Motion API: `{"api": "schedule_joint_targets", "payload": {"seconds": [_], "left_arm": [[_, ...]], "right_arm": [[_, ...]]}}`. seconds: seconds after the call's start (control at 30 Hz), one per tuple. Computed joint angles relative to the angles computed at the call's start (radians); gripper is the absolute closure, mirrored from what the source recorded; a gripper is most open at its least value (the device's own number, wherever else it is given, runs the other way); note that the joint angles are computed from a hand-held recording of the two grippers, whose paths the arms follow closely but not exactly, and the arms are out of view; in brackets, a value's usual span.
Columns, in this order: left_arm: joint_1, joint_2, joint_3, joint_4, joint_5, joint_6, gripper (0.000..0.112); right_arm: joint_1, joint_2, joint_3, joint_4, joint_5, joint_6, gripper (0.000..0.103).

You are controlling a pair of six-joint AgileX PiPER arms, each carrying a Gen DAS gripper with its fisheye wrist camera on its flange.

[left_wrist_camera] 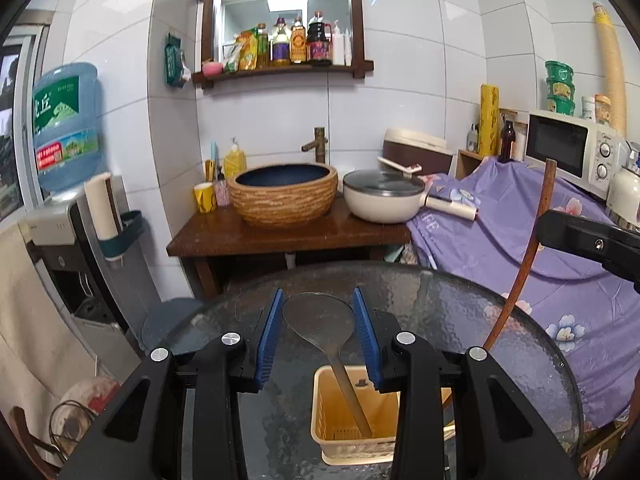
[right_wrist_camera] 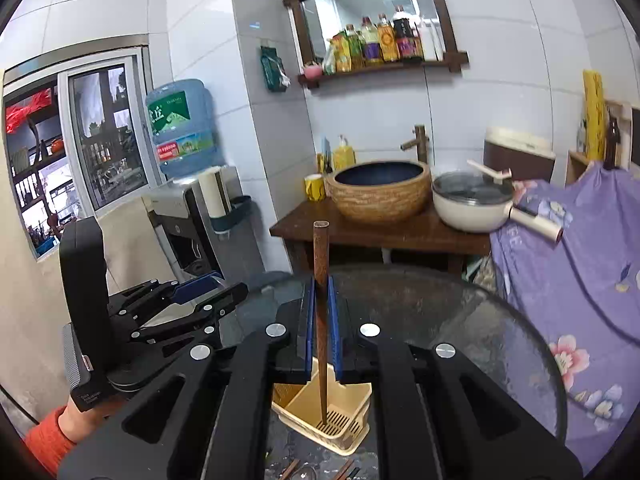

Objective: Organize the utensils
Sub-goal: 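Carry the chopstick into the beige caddy with the right gripper while the left inserts the ladle, then release, then withdraw both grippers from the caddy back over the utensil pile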

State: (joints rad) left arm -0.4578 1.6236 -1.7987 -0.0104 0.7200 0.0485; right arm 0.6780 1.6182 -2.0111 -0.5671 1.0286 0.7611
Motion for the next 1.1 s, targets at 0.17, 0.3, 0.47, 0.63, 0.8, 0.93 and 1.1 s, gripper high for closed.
{"api": "schedule_joint_targets", "payload": {"seconds": [0.17,0.3,0.47,0.63,0.8,0.93,1.1], "left_arm": [[-0.003,-0.003,0.099,0.002,-0.057,-0.005,0.077],[-0.002,0.002,0.149,-0.012,-0.080,0.001,0.077],[-0.007,0.012,0.179,-0.010,-0.095,-0.002,0.077],[-0.009,0.016,0.193,-0.014,-0.102,0.002,0.077],[-0.015,0.002,0.221,0.015,-0.136,-0.019,0.055],[-0.007,-0.038,0.265,-0.016,-0.174,-0.002,0.041],[0.000,-0.137,0.378,-0.028,-0.256,0.015,0.023]], "right_arm": [[-0.030,-0.031,0.153,0.017,-0.085,0.059,0.095],[-0.048,-0.045,0.218,0.034,-0.116,0.082,0.095],[-0.053,-0.061,0.275,0.003,-0.142,0.125,0.095],[-0.066,-0.071,0.299,-0.006,-0.160,0.142,0.095],[-0.075,-0.070,0.307,-0.008,-0.154,0.150,0.095],[-0.072,-0.078,0.329,-0.025,-0.153,0.169,0.095],[-0.021,-0.118,0.393,-0.130,-0.150,0.261,0.050]]}}
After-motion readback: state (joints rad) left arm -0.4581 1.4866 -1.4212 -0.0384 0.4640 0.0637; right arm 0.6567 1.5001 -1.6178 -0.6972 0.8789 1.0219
